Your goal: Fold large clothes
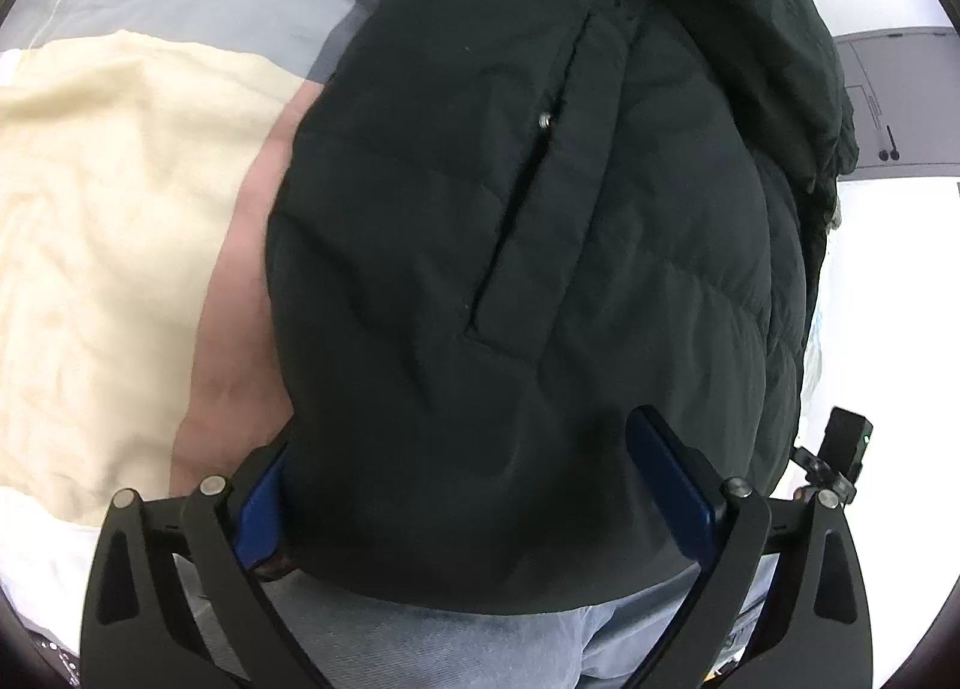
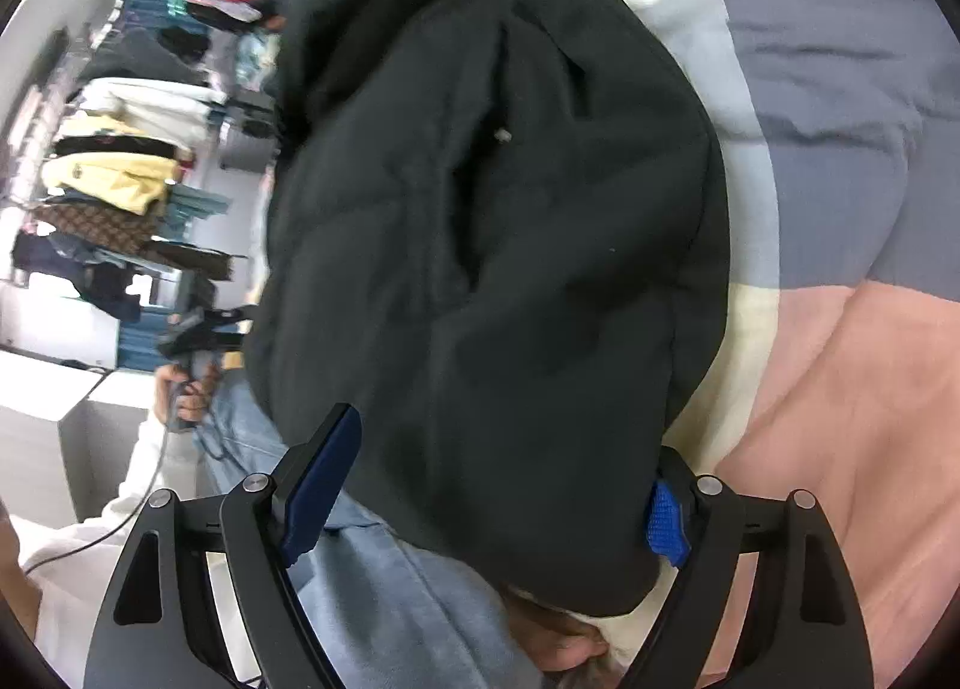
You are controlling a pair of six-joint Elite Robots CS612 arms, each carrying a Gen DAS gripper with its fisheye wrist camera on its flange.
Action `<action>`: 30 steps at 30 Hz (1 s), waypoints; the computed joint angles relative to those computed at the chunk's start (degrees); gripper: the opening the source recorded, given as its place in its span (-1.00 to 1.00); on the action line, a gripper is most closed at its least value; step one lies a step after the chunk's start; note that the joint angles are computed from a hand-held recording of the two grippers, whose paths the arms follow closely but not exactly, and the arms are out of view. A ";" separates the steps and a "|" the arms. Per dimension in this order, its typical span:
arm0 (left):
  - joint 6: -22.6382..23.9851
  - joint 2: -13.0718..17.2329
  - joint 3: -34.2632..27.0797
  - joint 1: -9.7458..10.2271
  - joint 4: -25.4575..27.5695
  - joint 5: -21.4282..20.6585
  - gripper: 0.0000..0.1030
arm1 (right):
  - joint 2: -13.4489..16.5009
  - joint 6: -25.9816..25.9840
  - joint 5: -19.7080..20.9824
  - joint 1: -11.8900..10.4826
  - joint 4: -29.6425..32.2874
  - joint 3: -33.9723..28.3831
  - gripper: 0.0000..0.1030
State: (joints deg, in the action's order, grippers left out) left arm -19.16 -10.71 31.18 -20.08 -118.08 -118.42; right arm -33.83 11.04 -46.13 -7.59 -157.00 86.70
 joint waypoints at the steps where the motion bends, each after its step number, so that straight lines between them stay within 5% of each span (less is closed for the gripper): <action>1: 0.55 0.23 -0.64 -0.07 1.06 0.13 0.88 | 0.25 -0.75 0.00 0.02 2.57 -0.70 0.62; 8: 2.21 0.54 -1.16 -0.55 2.01 0.82 0.64 | -0.10 -11.16 2.65 0.67 12.24 -3.44 0.63; 15: 3.40 -0.80 1.66 -1.27 -0.57 1.81 0.30 | -0.33 -18.31 -0.57 1.95 18.13 -5.81 0.56; 16: 3.56 -0.82 1.72 -1.52 -1.23 2.02 0.24 | -0.77 -19.41 -0.45 2.04 16.99 -5.31 0.50; 18: 3.42 -1.79 4.11 -1.58 -5.03 1.39 -0.02 | -1.35 -19.73 -0.33 2.10 14.58 -4.58 0.00; 22: 1.99 -3.14 7.40 -1.54 -10.78 0.52 -0.40 | -2.76 -18.56 -3.44 3.22 7.64 -3.14 -0.66; 24: -0.25 -3.37 8.38 -1.10 -14.54 -1.40 -0.71 | -3.33 -16.62 -5.59 3.81 4.10 -2.65 -0.80; 30: -5.92 -4.86 11.56 -0.17 -25.82 -5.04 -0.84 | -6.75 -11.71 -10.00 4.19 -9.87 0.87 -0.85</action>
State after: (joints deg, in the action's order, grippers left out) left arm -25.08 -15.57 42.74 -20.25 -143.90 -123.46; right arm -40.58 -0.67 -56.13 -3.41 -166.86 87.57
